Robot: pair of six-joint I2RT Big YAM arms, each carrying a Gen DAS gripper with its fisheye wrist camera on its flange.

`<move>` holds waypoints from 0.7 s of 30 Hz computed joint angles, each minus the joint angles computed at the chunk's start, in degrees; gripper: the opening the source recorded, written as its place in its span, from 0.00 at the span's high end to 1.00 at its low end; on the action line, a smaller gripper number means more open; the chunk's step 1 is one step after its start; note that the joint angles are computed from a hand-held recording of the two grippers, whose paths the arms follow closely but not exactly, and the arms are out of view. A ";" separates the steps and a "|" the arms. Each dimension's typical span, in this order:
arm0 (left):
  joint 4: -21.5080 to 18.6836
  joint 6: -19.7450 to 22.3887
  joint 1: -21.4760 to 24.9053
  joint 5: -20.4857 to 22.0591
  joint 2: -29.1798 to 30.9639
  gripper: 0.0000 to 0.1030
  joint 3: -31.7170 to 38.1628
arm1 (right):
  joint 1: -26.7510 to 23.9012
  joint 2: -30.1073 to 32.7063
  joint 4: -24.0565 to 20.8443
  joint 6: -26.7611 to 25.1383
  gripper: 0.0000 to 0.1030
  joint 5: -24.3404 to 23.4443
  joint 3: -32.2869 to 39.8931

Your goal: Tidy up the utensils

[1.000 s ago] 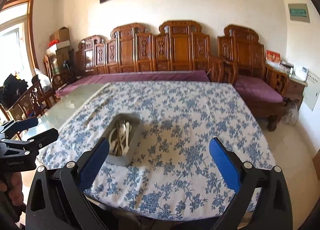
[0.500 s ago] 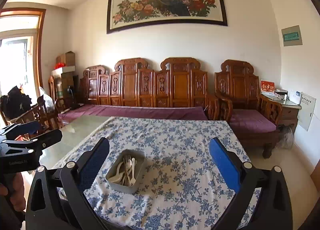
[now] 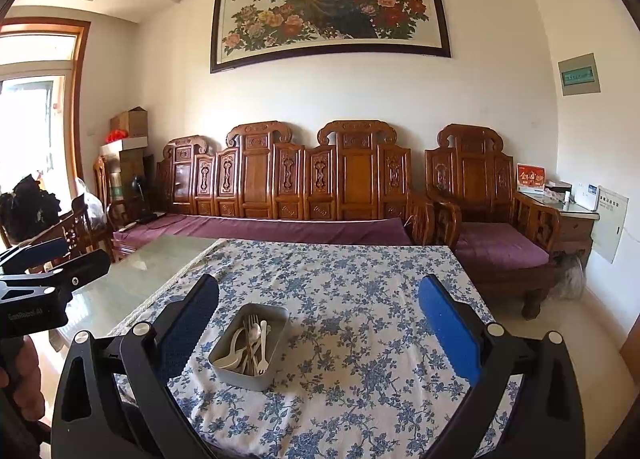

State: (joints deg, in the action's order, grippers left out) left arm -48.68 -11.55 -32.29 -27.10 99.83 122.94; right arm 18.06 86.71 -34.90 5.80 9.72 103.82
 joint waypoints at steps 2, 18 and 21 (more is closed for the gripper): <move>0.14 0.04 -0.09 -0.04 -0.10 0.07 -0.20 | 0.00 0.02 -0.01 -0.02 0.02 0.07 0.00; 0.47 0.63 -0.25 -0.36 -0.15 0.07 -0.14 | -0.13 0.08 -0.10 0.37 0.02 0.15 -0.16; 0.55 0.58 -0.28 -0.34 -0.14 0.07 -0.13 | -0.16 0.04 -0.05 0.46 0.02 0.13 -0.21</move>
State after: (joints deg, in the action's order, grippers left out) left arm -48.13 -10.96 -32.57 -27.44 99.70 122.81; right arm 17.90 86.75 -34.94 6.26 9.85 103.61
